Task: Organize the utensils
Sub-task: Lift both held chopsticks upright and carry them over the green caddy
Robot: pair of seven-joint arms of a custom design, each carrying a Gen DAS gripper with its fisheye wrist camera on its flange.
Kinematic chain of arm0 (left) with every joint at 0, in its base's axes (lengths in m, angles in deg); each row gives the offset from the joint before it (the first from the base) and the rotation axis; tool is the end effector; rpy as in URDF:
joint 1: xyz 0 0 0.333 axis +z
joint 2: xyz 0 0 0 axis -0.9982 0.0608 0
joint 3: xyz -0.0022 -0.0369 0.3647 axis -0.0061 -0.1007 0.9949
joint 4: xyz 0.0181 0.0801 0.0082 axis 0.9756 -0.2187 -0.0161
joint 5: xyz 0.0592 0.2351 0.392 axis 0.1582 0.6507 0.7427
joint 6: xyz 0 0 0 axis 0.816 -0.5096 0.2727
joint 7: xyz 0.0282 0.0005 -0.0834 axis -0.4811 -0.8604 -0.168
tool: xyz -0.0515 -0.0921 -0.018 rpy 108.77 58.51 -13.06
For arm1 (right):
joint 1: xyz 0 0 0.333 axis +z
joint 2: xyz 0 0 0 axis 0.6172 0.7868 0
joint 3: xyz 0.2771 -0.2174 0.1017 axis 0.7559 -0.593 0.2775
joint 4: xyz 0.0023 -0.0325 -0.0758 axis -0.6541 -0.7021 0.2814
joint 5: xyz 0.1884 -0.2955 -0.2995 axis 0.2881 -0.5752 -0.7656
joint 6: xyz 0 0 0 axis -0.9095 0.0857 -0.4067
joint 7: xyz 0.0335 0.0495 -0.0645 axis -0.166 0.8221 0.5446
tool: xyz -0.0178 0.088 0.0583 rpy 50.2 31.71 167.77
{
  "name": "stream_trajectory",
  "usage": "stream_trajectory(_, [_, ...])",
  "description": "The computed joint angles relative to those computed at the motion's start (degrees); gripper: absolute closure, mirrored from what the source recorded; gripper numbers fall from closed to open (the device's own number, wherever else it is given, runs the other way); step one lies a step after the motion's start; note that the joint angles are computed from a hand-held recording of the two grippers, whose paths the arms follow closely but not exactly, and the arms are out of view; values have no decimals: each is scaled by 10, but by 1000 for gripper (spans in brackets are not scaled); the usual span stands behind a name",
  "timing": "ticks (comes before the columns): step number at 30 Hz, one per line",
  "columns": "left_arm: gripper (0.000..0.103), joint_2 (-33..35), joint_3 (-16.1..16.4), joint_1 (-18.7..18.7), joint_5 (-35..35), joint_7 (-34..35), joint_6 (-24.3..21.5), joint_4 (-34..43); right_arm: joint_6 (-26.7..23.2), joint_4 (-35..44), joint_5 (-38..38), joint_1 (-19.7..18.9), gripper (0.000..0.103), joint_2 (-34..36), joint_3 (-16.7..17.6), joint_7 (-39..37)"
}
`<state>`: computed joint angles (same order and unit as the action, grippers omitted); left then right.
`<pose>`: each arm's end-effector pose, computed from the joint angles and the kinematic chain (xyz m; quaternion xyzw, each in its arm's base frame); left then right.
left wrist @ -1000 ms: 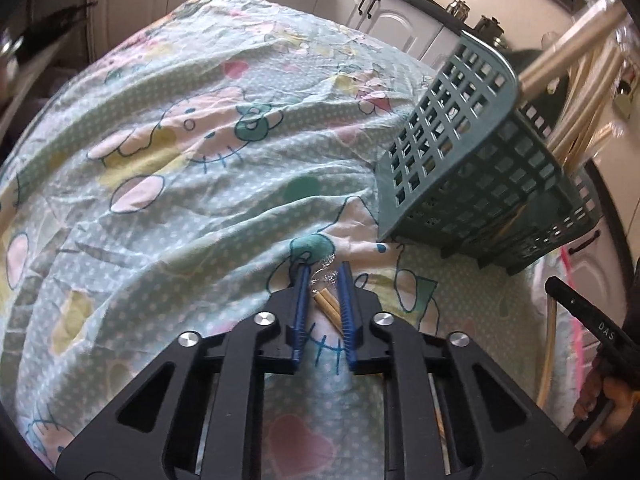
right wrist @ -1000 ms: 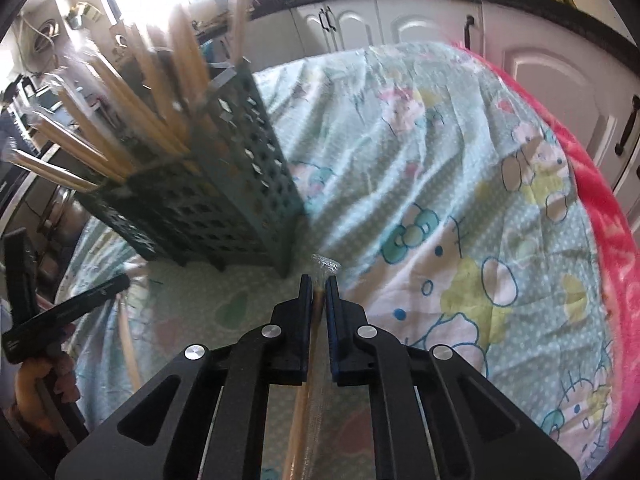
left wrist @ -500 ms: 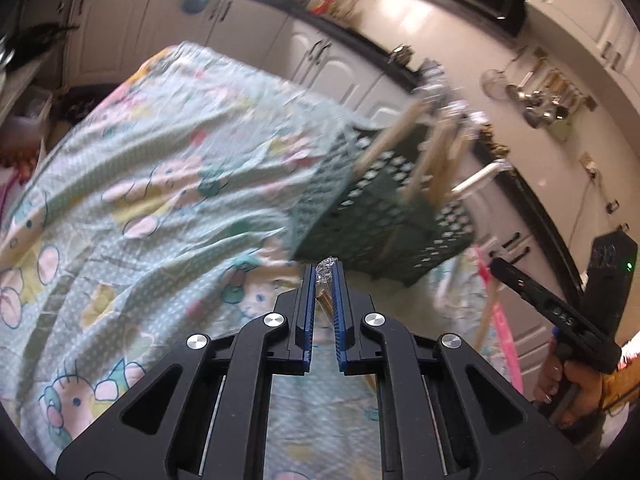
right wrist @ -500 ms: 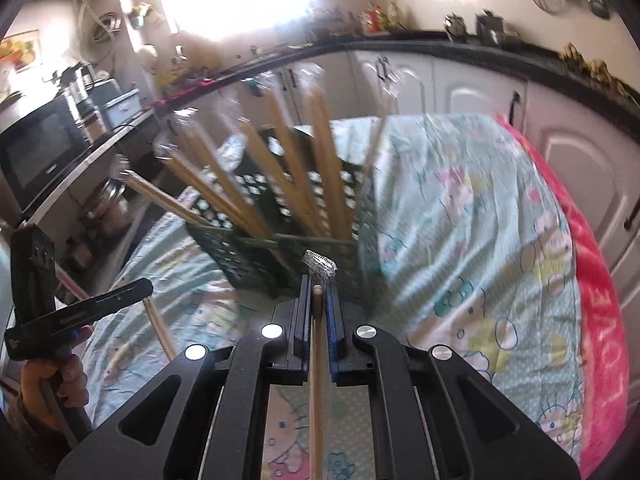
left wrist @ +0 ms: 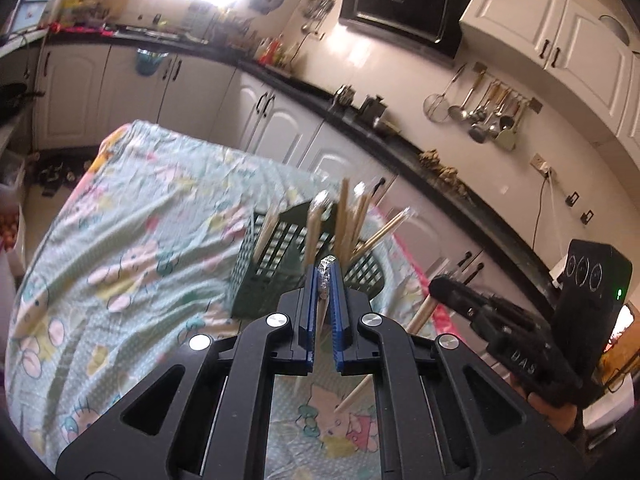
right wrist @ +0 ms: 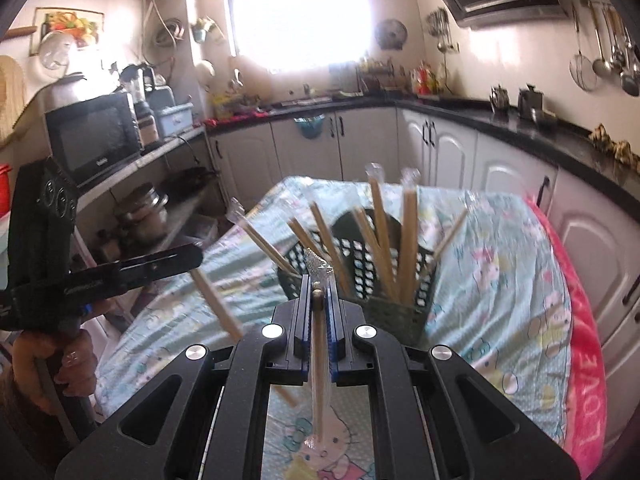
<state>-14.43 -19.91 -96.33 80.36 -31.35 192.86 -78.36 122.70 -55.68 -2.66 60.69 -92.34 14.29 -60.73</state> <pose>0.3994 -0.3943 0.6084 -0.7207 0.4584 -0.4654 0.2319 0.5234 0.1802 0.6154 -0.8110 0.2960 -0.1015 0.4943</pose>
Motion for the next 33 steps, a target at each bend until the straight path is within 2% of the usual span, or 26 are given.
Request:
stream_trajectory(4, [100,-4,-3,3,13,7,-8,14,0,-1,27,7,96,-12,-4,-23])
stream_trajectory(14, [100,-2,-5,11,46,23,-31,53,46,1,77,26,96,-30,-4,-89])
stream_trajectory(24, [100,11,2,1,71,82,-97,108,72,49,137,29,96,-9,-4,-144])
stream_trajectory(33, [100,28,11,-6,99,111,-155,141,92,100,207,21,96,19,10,-207])
